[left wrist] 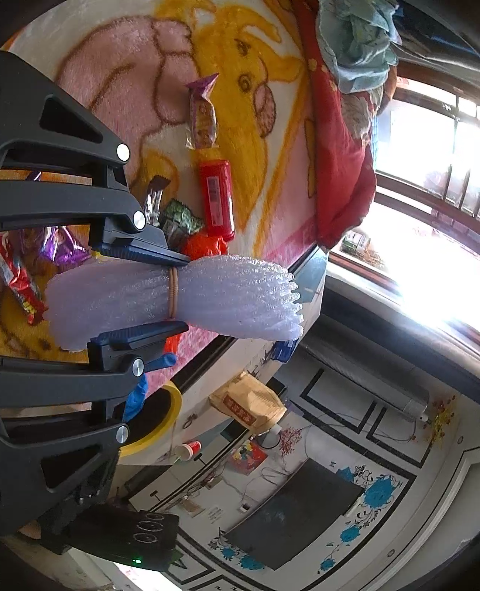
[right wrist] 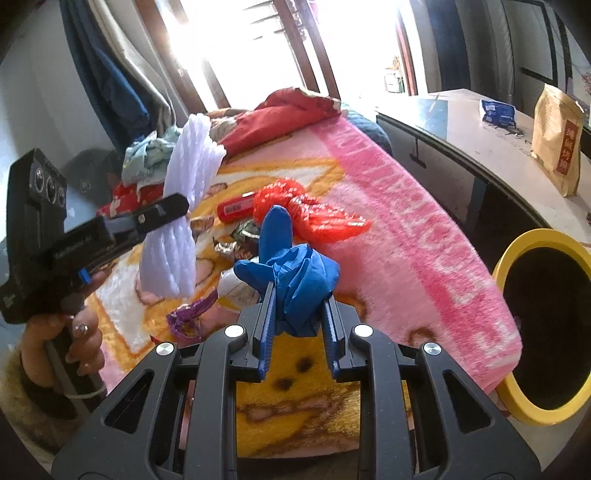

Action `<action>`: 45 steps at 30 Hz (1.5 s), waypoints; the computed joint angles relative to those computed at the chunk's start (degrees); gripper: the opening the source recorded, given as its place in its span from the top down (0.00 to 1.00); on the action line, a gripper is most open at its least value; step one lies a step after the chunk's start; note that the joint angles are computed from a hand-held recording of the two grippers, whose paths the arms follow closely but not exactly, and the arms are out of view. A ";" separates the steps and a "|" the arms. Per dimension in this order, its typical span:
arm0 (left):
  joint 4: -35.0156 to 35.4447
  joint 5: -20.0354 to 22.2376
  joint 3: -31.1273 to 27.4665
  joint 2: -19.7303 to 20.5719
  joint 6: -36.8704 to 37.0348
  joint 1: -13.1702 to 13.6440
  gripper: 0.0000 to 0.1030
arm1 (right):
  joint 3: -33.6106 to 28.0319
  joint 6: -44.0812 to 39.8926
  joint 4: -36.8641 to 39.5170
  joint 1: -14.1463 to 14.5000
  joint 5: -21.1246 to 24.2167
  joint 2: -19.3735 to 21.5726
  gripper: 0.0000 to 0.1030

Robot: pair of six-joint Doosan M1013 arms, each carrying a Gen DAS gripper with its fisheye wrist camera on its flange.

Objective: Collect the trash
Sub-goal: 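Carry the foam net and blue bag over the trash bin with both grippers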

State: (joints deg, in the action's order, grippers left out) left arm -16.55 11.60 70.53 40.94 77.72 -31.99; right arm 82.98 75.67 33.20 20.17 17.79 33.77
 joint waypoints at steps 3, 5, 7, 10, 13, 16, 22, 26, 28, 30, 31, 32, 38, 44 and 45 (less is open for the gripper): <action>-1.88 0.09 -0.26 0.11 2.45 -0.19 0.72 | 0.70 -1.19 1.76 -0.33 -1.14 -0.56 0.84; -3.28 0.16 -0.42 0.16 4.24 -0.38 0.72 | 1.15 -1.54 2.48 -0.57 -1.91 -0.98 0.84; -4.10 0.26 -0.63 0.25 5.40 -0.55 0.72 | 1.44 -1.40 2.74 -0.75 -2.47 -1.25 0.84; -5.67 0.46 -0.94 0.36 7.41 -0.82 0.72 | 1.94 -0.99 3.23 -1.17 -3.27 -1.68 0.84; -6.78 0.68 -1.21 0.49 8.96 -1.09 0.72 | 2.48 -0.39 3.26 -1.50 -4.27 -2.08 0.84; -8.28 1.08 -1.58 0.75 10.84 -1.28 0.72 | 3.02 0.20 3.46 -1.93 -5.10 -2.50 0.84; -11.11 1.98 -2.44 1.30 14.73 -1.67 0.72 | 3.92 5.04 -0.35 -2.44 -7.10 -3.20 0.84; -12.64 2.65 -3.36 1.82 17.13 -2.04 0.72 | 4.56 7.35 -1.57 -2.92 -8.22 -3.62 0.84; -13.25 3.01 -3.77 2.01 18.08 -2.21 0.72 | 4.94 8.71 -2.43 -3.08 -8.76 -3.87 0.84; -13.65 3.50 -4.39 2.33 18.87 -2.46 0.72 | 5.22 11.05 -4.39 -3.28 -9.30 -4.05 0.84; -13.65 3.70 -4.66 2.45 19.00 -2.54 0.72 | 5.41 12.53 -5.62 -3.40 -9.63 -4.17 0.84; -13.70 3.90 -4.97 2.62 19.20 -2.62 0.72 | 5.56 12.97 -5.83 -3.52 -9.86 -4.25 0.84; -14.94 4.87 -6.34 3.37 21.39 -3.01 0.72 | 6.25 17.49 -8.71 -4.20 -11.09 -4.64 0.84; -14.97 5.97 -7.63 3.99 22.46 -3.54 0.72 | 7.06 27.22 -16.73 -4.83 -12.28 -5.11 0.84; -14.97 6.20 -7.90 4.11 22.70 -3.65 0.72 | 7.18 28.97 -18.20 -4.95 -12.42 -5.17 0.84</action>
